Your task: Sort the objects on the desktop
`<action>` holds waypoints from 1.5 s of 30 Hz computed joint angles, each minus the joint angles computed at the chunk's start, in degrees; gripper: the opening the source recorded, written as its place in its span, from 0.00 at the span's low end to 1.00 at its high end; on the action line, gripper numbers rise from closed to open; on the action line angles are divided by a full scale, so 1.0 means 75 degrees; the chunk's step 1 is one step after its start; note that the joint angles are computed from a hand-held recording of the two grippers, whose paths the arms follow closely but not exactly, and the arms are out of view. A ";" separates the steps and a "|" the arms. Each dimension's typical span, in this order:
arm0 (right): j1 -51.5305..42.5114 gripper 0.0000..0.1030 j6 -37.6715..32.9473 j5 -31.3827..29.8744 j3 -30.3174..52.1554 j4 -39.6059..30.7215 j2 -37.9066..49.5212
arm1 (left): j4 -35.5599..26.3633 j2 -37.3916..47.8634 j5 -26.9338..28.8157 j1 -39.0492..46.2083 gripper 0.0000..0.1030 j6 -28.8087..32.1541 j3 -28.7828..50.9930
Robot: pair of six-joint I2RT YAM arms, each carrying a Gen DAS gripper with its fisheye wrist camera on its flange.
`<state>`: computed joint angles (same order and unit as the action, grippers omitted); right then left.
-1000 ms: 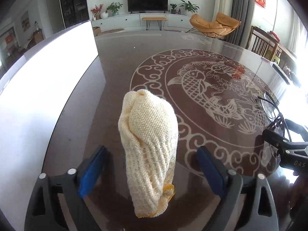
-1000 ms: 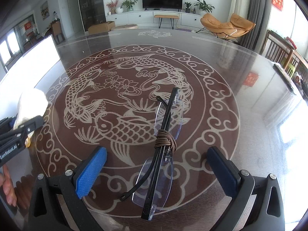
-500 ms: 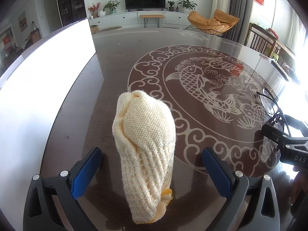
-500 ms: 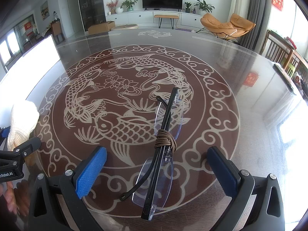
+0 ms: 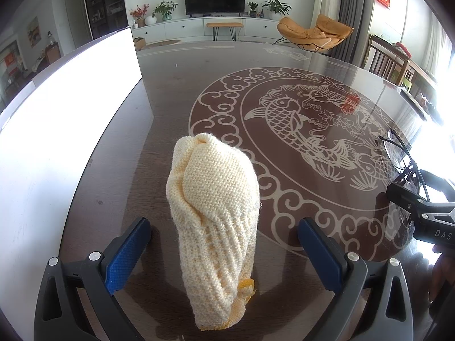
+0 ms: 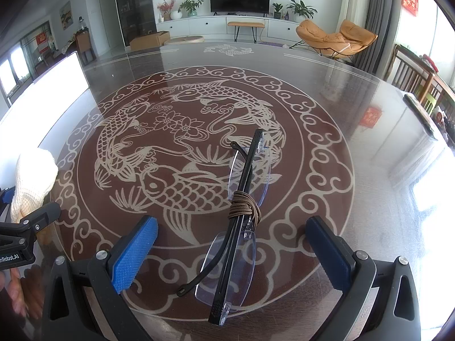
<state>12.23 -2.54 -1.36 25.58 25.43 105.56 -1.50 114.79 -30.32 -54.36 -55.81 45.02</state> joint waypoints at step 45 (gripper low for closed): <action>-0.0003 1.00 0.0000 0.0001 0.0002 0.0010 0.0011 | -0.0077 -0.0061 -0.0002 0.0066 1.00 0.0053 0.0043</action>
<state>12.21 -2.53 -1.35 25.60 25.51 105.65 -2.08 114.33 -30.34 -53.87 -55.41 45.34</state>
